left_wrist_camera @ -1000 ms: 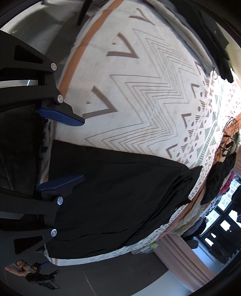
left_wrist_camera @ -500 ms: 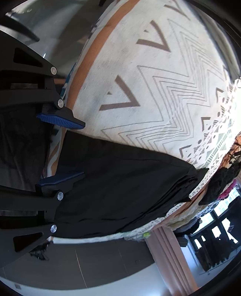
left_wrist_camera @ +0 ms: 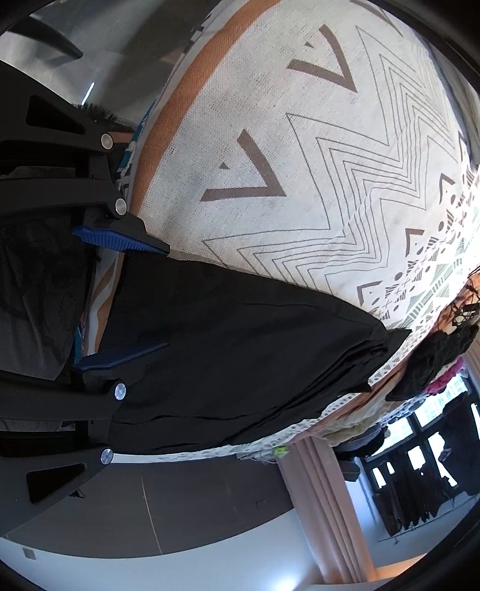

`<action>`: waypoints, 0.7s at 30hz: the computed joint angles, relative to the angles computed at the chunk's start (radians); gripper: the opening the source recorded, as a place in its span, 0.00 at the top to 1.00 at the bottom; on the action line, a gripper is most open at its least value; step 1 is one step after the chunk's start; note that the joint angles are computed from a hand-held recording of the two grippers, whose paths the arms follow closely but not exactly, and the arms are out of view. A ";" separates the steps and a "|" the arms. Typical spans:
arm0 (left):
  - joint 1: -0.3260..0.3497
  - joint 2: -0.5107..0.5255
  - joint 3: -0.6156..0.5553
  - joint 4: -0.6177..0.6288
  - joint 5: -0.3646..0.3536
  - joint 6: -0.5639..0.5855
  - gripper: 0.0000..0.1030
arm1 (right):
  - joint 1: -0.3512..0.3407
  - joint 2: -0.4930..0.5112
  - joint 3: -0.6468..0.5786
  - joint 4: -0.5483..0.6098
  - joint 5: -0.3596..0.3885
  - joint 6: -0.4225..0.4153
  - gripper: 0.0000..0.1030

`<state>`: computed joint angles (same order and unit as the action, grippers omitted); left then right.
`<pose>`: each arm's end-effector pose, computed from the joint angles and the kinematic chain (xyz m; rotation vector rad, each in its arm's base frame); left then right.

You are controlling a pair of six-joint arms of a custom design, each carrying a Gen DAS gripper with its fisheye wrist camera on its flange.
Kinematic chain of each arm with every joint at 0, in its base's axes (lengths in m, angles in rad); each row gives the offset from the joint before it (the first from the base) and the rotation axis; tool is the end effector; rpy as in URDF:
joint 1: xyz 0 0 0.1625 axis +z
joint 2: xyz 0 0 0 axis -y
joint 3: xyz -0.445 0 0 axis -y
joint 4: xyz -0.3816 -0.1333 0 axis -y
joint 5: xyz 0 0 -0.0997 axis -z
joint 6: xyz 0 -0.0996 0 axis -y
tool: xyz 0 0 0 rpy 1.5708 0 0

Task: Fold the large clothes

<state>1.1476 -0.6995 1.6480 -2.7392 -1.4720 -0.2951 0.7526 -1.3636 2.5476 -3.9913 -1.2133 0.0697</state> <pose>-0.1495 -0.6805 0.0640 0.1818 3.0989 -0.3748 -0.1452 -0.3663 0.3081 -0.7547 -2.3071 1.7529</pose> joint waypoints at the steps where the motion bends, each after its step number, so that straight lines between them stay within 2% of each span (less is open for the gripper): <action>1: 0.001 0.002 -0.003 -0.001 0.000 0.001 0.54 | 0.005 0.011 -0.006 -0.001 -0.018 0.004 0.32; 4: 0.007 0.012 -0.014 -0.009 -0.004 -0.003 0.54 | 0.001 0.021 -0.016 0.000 -0.025 0.008 0.32; 11: 0.015 0.026 -0.023 -0.034 -0.018 -0.008 0.54 | -0.028 0.075 -0.051 -0.048 0.139 0.033 0.32; 14: 0.016 0.034 -0.026 -0.039 -0.035 -0.010 0.54 | 0.006 0.085 -0.083 -0.018 0.077 0.038 0.32; 16: 0.028 0.043 -0.033 -0.038 -0.085 -0.005 0.56 | 0.028 0.092 -0.105 0.003 0.048 0.038 0.32; 18: 0.032 0.051 -0.039 -0.028 -0.092 -0.018 0.70 | 0.057 0.100 -0.125 0.014 0.005 0.043 0.32; 19: 0.032 0.053 -0.040 -0.025 -0.085 -0.021 0.74 | 0.073 0.103 -0.135 0.021 -0.026 0.046 0.36; 20: 0.031 0.053 -0.039 -0.025 -0.073 -0.026 0.84 | 0.084 0.105 -0.142 0.029 -0.045 0.046 0.37; 21: 0.032 0.052 -0.039 -0.024 -0.067 -0.039 0.87 | 0.087 0.105 -0.147 0.035 -0.053 0.047 0.43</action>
